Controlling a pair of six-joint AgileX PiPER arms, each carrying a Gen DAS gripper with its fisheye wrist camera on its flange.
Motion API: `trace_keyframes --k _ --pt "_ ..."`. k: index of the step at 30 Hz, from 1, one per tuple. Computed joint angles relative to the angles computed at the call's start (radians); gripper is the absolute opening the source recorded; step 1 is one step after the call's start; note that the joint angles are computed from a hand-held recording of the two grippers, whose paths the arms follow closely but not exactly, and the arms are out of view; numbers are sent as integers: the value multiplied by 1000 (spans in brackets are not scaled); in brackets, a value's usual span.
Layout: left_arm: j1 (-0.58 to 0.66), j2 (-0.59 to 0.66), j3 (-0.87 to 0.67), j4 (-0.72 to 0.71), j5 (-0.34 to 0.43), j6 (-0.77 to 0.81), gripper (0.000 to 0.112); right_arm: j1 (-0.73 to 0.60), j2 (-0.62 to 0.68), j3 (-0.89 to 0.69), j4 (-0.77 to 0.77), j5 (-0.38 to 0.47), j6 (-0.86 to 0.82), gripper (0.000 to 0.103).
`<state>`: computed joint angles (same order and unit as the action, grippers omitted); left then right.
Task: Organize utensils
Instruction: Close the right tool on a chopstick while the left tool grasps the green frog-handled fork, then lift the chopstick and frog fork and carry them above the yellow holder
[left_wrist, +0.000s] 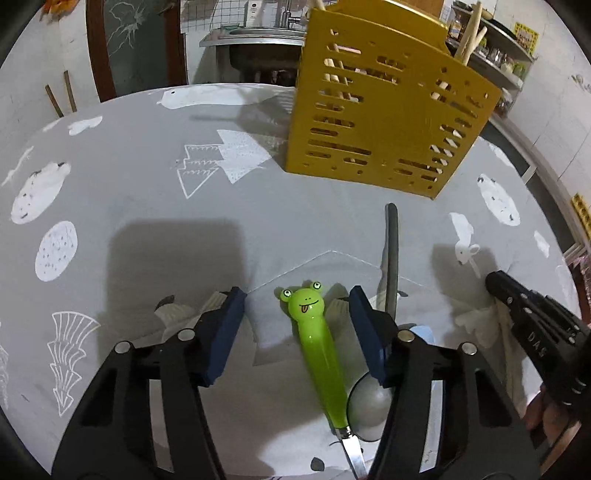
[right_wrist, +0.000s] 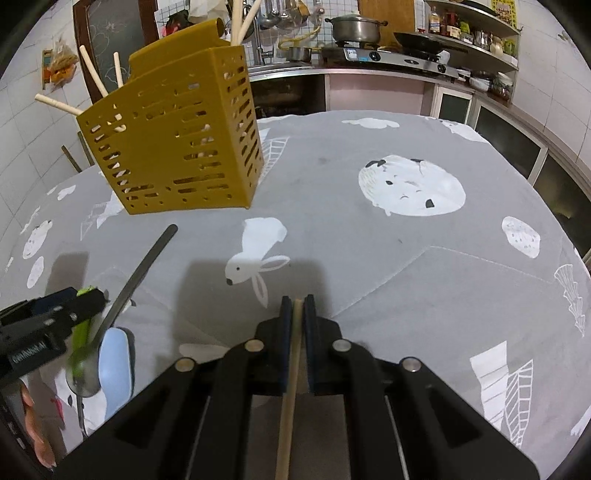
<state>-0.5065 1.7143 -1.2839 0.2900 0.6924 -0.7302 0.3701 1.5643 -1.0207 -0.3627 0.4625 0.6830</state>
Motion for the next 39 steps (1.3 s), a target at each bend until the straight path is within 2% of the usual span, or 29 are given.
trace_keyframes --k 2,6,8,9,13,19,25,34,39 --pt "-3 14 -19 4 13 -1 46 -9 8 -9 27 -1 -26 8" --pt "14 41 -67 -36 40 50 36 -32 8 -22 118 14 -110 8" --pt "19 56 -93 -51 56 81 24 -35 20 -44 138 38 -141 8" --pt "23 61 -101 -59 60 93 21 -36 26 -55 139 47 -150 8" --pt "33 62 -107 -80 55 120 21 -21 41 -83 104 83 -126 7" --pt "34 20 -74 -70 37 135 21 5 -28 -48 93 53 -102 7" --pt "-13 -82 -52 81 47 41 21 35 -120 -33 35 43 -48 6" --pt "-112 -234 -41 300 88 -87 21 135 -273 -12 -285 56 230 6" --pt "-170 -312 -23 391 113 -142 21 144 -337 30 -416 27 378 6"
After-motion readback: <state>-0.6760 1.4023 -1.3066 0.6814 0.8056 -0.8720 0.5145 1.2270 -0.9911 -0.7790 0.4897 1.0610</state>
